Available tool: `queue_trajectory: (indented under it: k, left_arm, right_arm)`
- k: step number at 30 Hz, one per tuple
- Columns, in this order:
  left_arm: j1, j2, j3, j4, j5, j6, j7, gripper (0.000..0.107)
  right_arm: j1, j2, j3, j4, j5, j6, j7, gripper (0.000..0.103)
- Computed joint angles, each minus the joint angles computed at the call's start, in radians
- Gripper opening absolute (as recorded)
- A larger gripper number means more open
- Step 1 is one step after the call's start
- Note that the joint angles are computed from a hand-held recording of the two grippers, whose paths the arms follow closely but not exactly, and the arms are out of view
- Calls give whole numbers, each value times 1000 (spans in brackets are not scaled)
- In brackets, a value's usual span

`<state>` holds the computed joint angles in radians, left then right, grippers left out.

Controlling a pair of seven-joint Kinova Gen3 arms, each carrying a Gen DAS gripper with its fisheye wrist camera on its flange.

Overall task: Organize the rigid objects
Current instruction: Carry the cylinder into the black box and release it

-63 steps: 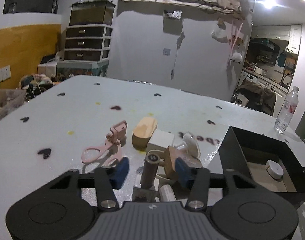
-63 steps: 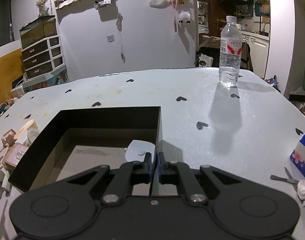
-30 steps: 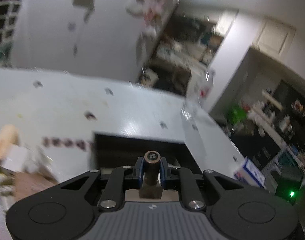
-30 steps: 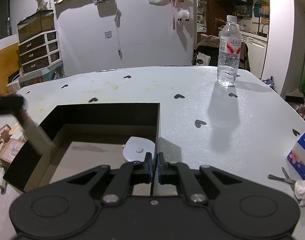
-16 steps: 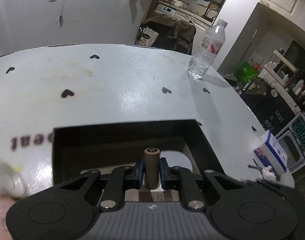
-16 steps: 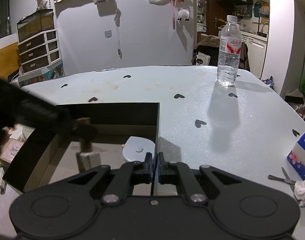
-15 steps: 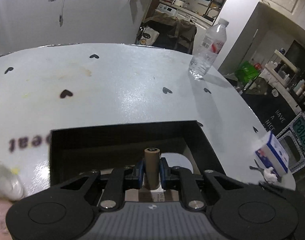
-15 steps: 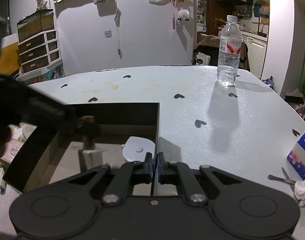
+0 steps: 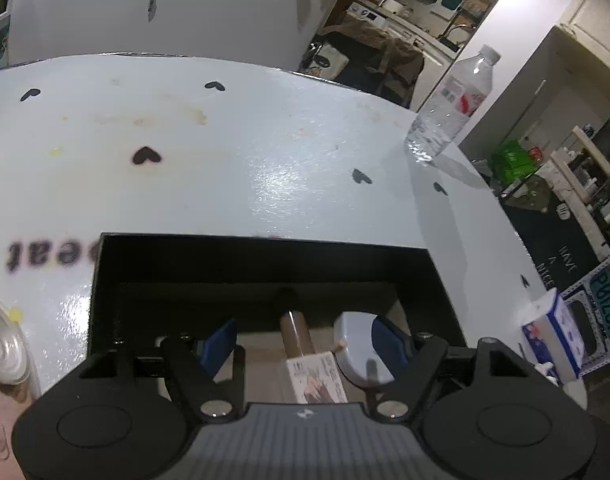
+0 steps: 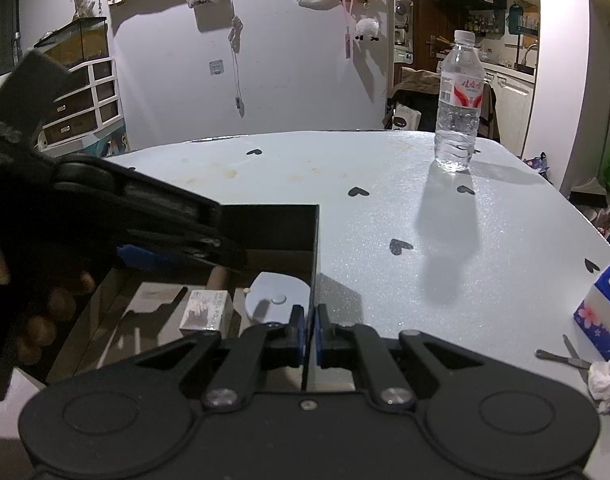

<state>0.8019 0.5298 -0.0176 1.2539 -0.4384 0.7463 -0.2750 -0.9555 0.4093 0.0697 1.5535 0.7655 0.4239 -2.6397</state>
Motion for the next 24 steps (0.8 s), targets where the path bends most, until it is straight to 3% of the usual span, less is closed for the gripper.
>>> queue_trajectory:
  k: [9,13,17,24]
  left_arm:
    - [75,-85,-18,117,-94,-88,70,92]
    - [160,-114,-49,145,-226,-38,188,103]
    - [208,-146,-42,182,-339,5,291,103]
    - [292,-178,-9,242,-514,173,449,103]
  right_arm:
    - [-2,2,-4,-6,5,13,-7,5]
    - [0,2,-6,-6,5,12,-8,5]
    - [10,-2,-9,3,-1,-6,-7,6]
    - [11,-4,-2,9,-17,-21,5,6]
